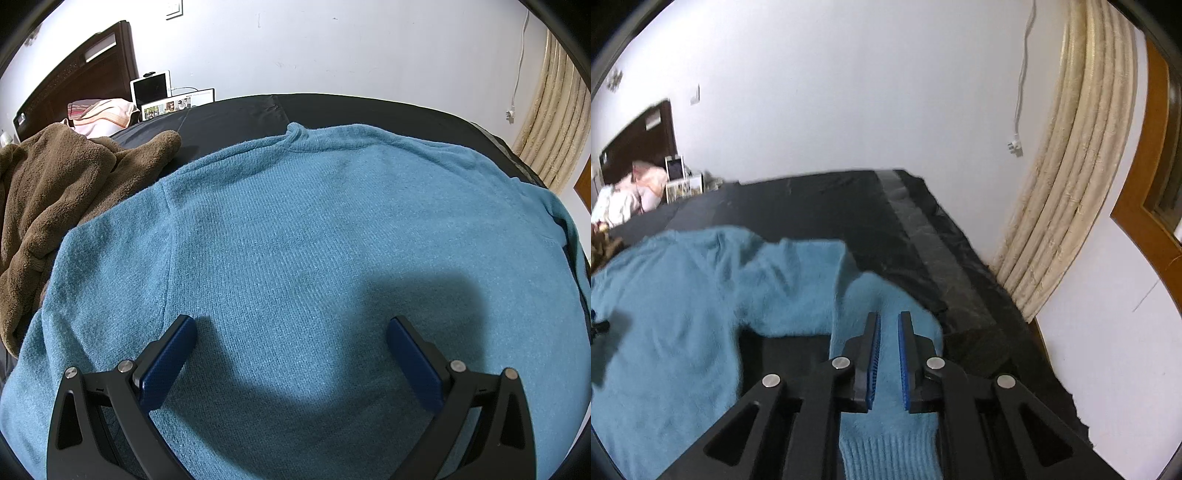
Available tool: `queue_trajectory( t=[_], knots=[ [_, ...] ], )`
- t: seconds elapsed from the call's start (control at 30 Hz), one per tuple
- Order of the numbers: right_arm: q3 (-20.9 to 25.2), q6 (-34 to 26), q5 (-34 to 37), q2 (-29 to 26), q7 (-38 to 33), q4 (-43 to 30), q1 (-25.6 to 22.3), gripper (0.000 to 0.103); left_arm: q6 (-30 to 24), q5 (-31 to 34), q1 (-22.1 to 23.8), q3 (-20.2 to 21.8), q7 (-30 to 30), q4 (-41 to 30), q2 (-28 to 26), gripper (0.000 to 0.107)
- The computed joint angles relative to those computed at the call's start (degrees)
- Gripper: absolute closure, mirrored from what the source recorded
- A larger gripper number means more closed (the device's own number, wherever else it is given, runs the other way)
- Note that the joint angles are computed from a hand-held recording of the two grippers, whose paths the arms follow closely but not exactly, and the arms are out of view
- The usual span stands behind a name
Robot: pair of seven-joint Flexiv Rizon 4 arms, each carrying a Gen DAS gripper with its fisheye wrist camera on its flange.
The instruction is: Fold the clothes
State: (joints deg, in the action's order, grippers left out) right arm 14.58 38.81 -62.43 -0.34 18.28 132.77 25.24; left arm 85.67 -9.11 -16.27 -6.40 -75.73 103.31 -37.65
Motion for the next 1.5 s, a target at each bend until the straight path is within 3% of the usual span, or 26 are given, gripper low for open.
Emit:
queue_trajectory(
  t=[0.23,0.3,0.33,0.47,0.6,0.7,0.8,0.83,0.97,1.1,1.27,1.5],
  knots=[
    [-1.4,5.8,1.0,-4.4,0.6,-0.3,0.0,0.073,-0.1,0.1,-0.1,0.1,-0.2,-0.1,0.0,0.004],
    [-1.8,5.8,0.4,-5.5,0.4,-1.0,0.4,0.047,-0.1,0.1,-0.1,0.1,-0.2,-0.1,0.0,0.004],
    [-2.0,5.4,-0.3,-5.9,0.5,-1.3,0.7,0.027,-0.1,0.1,-0.1,0.1,-0.2,-0.1,0.0,0.004],
    [-2.2,2.9,-1.5,-7.0,-0.1,-2.6,1.9,0.025,0.0,0.1,0.0,0.0,-0.2,-0.1,0.0,0.004],
    [-2.3,0.7,1.9,-9.3,-3.4,-4.6,2.8,0.025,0.0,0.1,0.0,0.0,-0.2,-0.1,0.0,0.004],
    [-2.7,-0.9,5.2,-11.6,-7.4,-6.2,3.5,0.032,0.0,0.1,0.0,0.0,-0.2,-0.1,0.0,0.004],
    [-3.2,-2.6,6.5,-11.8,-8.6,-6.2,3.9,0.07,0.0,0.1,0.0,-0.1,-0.2,-0.1,0.0,0.004],
    [-3.3,-3.7,7.5,-11.5,-9.0,-6.2,3.9,0.078,0.0,0.1,0.1,-0.1,-0.2,0.0,0.0,0.004],
    [-3.5,-7.2,7.6,-9.3,-8.5,-5.1,3.4,0.089,0.1,0.1,0.1,-0.2,-0.1,0.0,0.0,0.004],
    [-3.6,-12.0,5.8,-6.5,-8.2,-5.0,2.0,0.092,0.1,0.1,0.1,-0.2,-0.1,0.0,0.0,0.004],
    [-4.5,-15.7,4.2,-7.3,-12.2,-7.4,-0.2,0.092,0.0,0.1,0.1,-0.1,-0.1,-0.1,-0.1,0.004],
    [-7.4,-9.5,4.7,-8.9,-11.7,-8.0,-5.6,0.091,0.1,0.0,0.2,-0.3,0.1,0.0,-0.1,0.004]
  ],
)
